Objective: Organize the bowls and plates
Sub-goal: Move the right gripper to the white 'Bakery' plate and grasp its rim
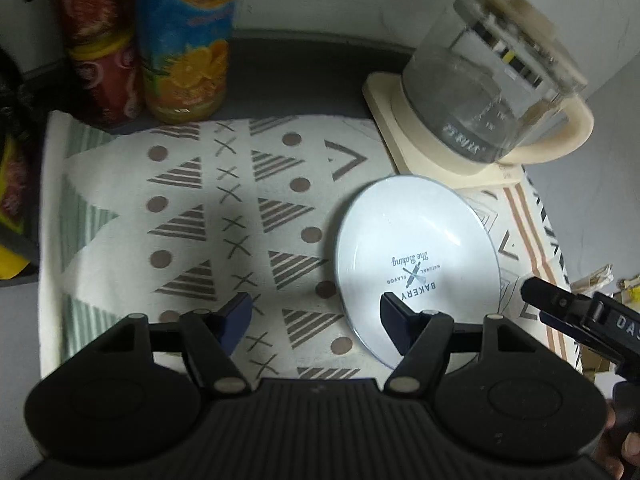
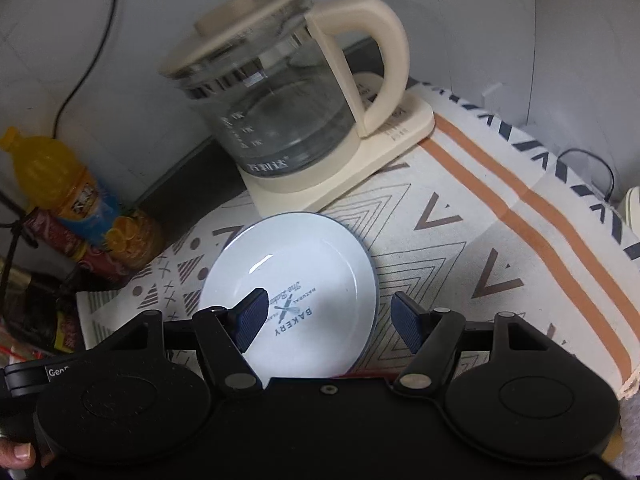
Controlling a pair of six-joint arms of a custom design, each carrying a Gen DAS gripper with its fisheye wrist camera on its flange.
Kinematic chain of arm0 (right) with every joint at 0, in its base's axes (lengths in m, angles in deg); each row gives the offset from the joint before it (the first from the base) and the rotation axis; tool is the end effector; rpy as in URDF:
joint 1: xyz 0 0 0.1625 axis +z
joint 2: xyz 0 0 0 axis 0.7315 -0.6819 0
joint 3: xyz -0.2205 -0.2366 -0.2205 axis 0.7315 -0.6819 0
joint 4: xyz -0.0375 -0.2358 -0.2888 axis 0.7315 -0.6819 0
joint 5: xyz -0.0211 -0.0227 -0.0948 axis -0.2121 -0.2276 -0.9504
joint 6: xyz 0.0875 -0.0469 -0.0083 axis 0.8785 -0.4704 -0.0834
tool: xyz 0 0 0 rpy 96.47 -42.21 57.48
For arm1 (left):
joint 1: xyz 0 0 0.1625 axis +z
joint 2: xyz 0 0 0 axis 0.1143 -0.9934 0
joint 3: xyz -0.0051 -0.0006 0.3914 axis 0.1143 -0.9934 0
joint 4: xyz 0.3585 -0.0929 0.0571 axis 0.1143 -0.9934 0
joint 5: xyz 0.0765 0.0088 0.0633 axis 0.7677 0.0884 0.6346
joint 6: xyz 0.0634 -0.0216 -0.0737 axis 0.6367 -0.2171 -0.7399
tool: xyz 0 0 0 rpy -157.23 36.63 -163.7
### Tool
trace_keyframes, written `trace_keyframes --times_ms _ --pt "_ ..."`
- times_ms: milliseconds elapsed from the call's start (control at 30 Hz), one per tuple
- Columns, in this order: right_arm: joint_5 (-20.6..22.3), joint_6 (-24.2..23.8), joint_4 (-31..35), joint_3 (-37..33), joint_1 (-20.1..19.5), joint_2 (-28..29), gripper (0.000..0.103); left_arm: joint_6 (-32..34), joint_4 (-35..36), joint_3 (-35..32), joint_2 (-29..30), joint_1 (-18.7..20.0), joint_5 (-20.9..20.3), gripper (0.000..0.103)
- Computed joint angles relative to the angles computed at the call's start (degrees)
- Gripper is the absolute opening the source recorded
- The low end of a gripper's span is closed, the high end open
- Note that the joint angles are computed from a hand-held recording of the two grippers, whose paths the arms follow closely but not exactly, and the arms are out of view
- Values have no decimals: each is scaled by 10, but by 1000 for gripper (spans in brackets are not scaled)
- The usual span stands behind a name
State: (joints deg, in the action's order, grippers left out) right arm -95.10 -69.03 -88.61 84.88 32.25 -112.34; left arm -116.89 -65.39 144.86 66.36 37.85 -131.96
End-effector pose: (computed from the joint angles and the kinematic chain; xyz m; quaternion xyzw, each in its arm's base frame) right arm -0.0015 -0.5356 0.3832 -0.0802 -0.9105 0.3359 0.2275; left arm -0.3834 -0.6346 -0.0071 0.1007 0.9568 -0.1407 0.2337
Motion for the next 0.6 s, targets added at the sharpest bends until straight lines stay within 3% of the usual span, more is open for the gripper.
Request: trace_keyframes --times_ms 200,400,600 --pt "-20 21 26 -32 -3 27 67 25 44 -64 39 11 -9 69" --pt "-61 14 86 -82 4 61 67 28 43 -87 58 18 -15 68" --pt "-60 21 158 -120 -1 82 67 22 44 -96 69 25 -39 59"
